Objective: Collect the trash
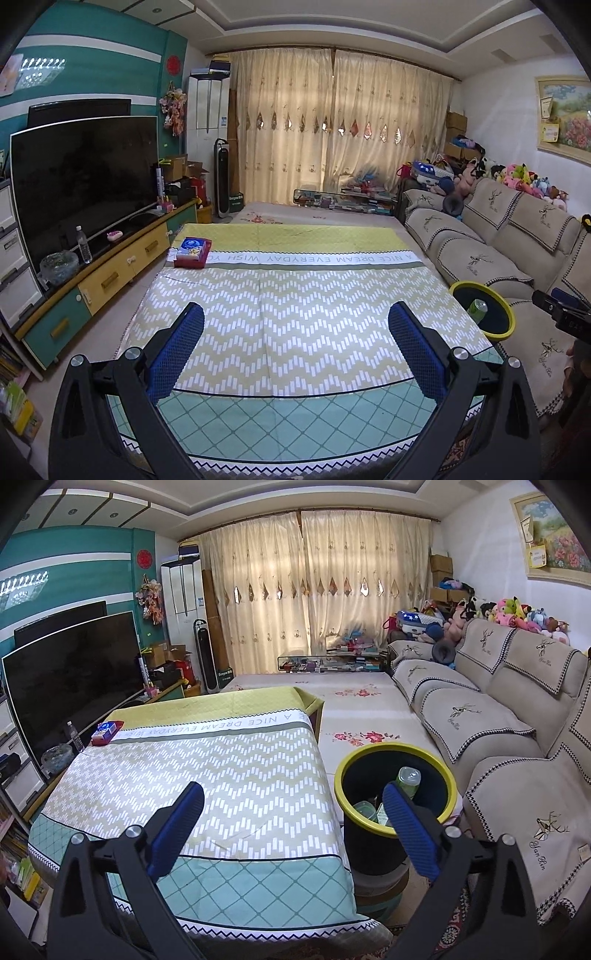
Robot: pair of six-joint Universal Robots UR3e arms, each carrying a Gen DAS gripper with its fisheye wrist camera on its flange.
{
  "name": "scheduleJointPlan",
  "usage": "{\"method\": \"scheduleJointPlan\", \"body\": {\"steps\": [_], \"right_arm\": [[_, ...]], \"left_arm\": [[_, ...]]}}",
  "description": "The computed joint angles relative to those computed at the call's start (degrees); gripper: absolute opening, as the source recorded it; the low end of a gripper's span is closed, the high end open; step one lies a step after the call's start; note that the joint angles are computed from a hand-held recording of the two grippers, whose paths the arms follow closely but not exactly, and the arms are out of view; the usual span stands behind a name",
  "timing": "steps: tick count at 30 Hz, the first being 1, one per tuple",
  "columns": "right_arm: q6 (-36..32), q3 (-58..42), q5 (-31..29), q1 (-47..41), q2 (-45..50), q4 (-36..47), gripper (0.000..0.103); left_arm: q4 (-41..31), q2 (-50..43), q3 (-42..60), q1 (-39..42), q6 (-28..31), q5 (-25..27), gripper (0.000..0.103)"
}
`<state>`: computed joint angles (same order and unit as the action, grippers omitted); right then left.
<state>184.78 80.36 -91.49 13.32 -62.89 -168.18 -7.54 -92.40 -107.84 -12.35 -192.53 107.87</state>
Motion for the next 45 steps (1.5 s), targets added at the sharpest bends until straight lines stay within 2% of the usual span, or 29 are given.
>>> {"method": "scheduleJointPlan", "body": {"steps": [7, 45], "right_arm": [[0.2, -0.2, 0.1, 0.0, 0.0, 0.6, 0.093], [0.3, -3.1, 0.3, 0.8, 2.0, 2.1, 0.093]], "left_arm": [[-0.4, -0.4, 0.2, -0.6, 0.0, 1.3, 0.098], [-0.5, -0.9, -0.3, 0.8, -0.4, 0.7, 0.098]]}}
